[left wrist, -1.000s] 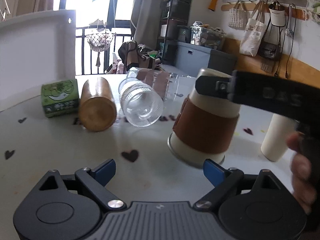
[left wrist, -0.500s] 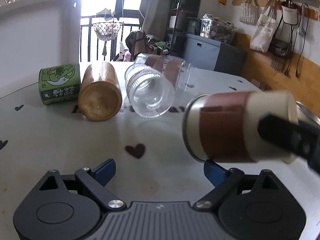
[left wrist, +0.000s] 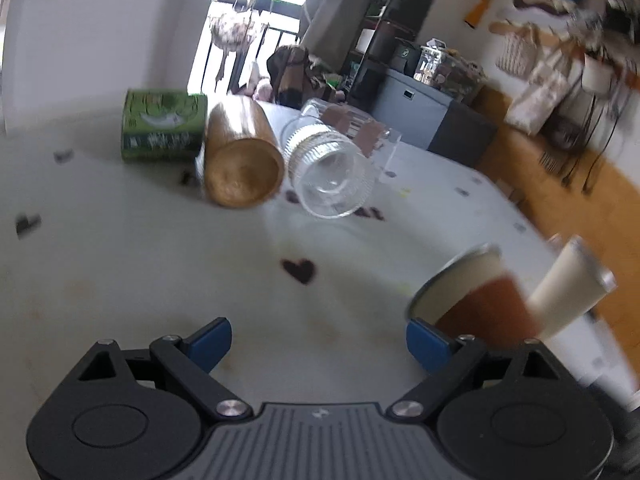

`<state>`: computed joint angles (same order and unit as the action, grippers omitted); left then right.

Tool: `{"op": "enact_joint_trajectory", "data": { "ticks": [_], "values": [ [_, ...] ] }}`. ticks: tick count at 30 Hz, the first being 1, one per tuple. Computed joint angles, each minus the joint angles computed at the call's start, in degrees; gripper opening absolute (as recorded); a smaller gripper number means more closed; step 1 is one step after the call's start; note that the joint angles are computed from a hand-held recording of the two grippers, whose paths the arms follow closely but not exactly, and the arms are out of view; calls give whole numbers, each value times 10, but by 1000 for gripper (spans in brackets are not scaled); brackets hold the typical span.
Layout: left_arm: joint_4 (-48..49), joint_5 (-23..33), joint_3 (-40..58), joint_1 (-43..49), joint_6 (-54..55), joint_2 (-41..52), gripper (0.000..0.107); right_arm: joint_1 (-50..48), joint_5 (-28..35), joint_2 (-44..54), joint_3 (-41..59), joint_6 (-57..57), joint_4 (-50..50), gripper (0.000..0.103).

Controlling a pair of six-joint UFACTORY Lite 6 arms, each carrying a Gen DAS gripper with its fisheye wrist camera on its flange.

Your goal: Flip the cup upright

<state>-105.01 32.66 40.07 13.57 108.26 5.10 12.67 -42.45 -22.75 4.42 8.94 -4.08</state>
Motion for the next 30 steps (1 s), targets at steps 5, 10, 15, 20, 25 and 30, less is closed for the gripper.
{"op": "enact_joint_trajectory", "data": {
  "ticks": [5,10,15,20,25,30],
  "values": [
    [69,34,9,-27,-112,-17,94,88,-5,-4,-22,-115,162,60],
    [116,36,86,-78,-224,35,93,105,-20,-1,-30,-118,185,60],
    [173,55,161,-110,-331,97,91,96,-6,-16,-32,-115,169,60],
    [205,46,215,-129,-409,144,87,103,-3,-16,-30,-135,181,60],
    [202,67,220,-117,-425,162,82,109,-8,-20,-36,-145,188,60],
    [107,62,165,-134,-289,114,82,116,3,-35,-37,-174,216,60]
  ]
}}
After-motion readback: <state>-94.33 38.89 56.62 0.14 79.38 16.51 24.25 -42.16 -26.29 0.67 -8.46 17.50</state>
